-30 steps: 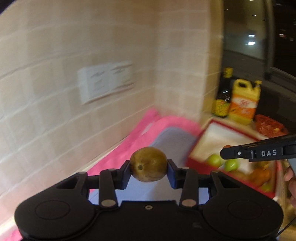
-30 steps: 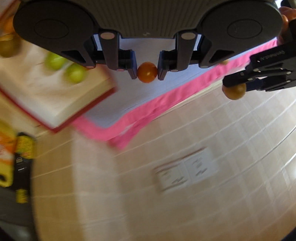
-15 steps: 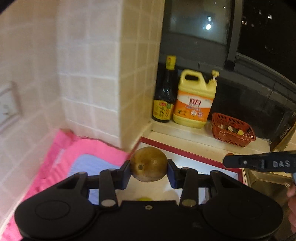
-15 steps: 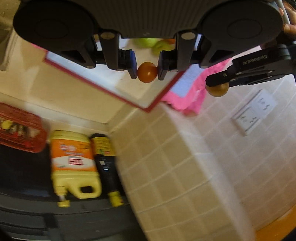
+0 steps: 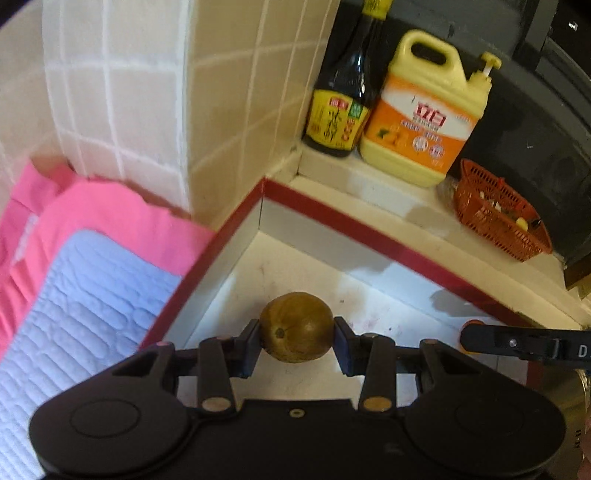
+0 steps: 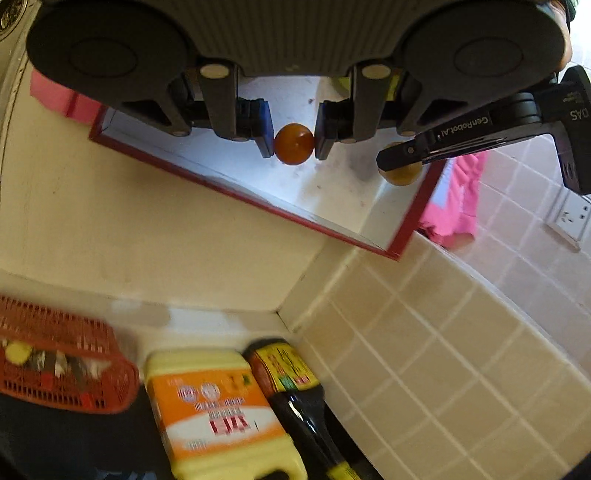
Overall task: Organize fruits
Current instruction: 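Carry the kiwi and tangerine into the white box and release both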
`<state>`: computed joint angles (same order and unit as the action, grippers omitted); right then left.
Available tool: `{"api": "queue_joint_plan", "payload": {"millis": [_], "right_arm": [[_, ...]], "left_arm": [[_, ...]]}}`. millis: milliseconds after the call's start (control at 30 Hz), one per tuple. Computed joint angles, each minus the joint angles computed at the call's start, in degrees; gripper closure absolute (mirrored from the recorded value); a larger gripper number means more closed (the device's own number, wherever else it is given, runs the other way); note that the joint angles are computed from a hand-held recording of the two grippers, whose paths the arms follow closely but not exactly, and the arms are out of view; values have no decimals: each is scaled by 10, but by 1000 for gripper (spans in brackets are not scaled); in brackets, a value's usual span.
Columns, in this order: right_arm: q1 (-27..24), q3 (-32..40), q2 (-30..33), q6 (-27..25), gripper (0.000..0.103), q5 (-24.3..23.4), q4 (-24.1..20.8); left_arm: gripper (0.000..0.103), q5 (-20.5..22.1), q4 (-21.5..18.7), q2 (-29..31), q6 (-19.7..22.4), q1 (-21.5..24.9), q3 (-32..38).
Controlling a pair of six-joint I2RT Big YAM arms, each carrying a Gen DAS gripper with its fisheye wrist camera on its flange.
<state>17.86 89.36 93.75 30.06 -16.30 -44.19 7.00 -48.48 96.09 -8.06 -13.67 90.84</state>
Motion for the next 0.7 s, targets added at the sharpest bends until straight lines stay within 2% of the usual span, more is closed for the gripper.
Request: {"api": "queue_joint_plan", "payload": {"millis": [267,700], "right_arm": [[13,12,27,2,77,28,-15],[15,14,36,11,75,28,-26]], "left_arm": [[54,14,1,16,-2,3,1],[53,27,-1,23,-5,6,0]]}}
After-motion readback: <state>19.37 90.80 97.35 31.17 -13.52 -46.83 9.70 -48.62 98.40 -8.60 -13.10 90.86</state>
